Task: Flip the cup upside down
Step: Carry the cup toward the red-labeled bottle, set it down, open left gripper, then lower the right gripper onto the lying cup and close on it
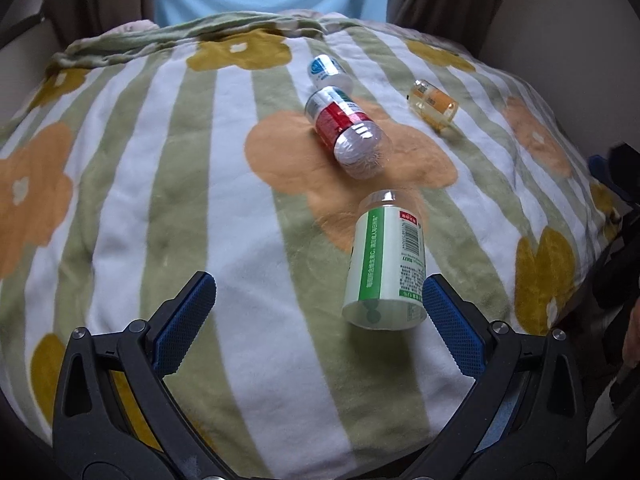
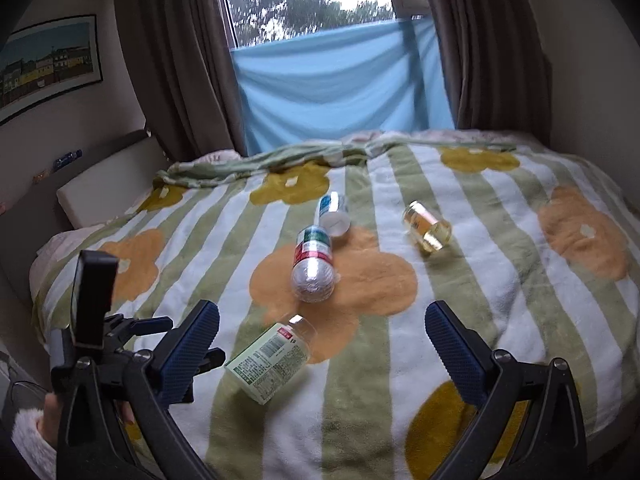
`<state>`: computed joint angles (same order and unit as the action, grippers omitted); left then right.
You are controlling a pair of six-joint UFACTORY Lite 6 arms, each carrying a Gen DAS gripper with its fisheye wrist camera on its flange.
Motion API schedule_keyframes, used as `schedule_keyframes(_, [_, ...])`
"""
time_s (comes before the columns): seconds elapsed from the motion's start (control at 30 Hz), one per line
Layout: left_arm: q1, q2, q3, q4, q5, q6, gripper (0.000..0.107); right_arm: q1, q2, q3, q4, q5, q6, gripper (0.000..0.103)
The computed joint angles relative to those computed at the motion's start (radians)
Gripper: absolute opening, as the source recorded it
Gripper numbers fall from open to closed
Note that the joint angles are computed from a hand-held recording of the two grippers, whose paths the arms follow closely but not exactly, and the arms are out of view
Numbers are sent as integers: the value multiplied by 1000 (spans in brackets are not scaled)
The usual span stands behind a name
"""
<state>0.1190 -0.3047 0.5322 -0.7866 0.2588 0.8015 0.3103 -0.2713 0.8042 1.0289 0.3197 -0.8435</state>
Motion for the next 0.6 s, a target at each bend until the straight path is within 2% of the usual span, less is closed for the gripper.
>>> schedule_keyframes(0.07, [24, -82, -66, -45, 2, 34, 103, -40, 176, 131, 81, 126, -61, 103])
schedule_keyframes(0.1, [37, -117, -93, -45, 1, 35, 103, -36, 256, 185, 60, 157, -29, 103])
schedule_keyframes(0.2, [76, -210, -163, -49, 8, 59, 103, -1, 483, 408, -193, 241, 254, 103])
schedule_keyframes(0.27, [110, -234, -187, -97, 30, 127, 103, 22, 612, 537, -291, 302, 372, 103])
schedule_keyframes(0.47, [202, -260, -239, -227, 92, 310, 103, 14, 953, 847, -268, 547, 534, 103])
schedule_keyframes(0.57, [236, -277, -262, -249, 109, 361, 103, 18, 1070, 973, -321, 597, 643, 102])
schedule_keyframes(0.6, [249, -280, -267, -261, 121, 383, 103, 14, 1101, 1005, -326, 610, 666, 98])
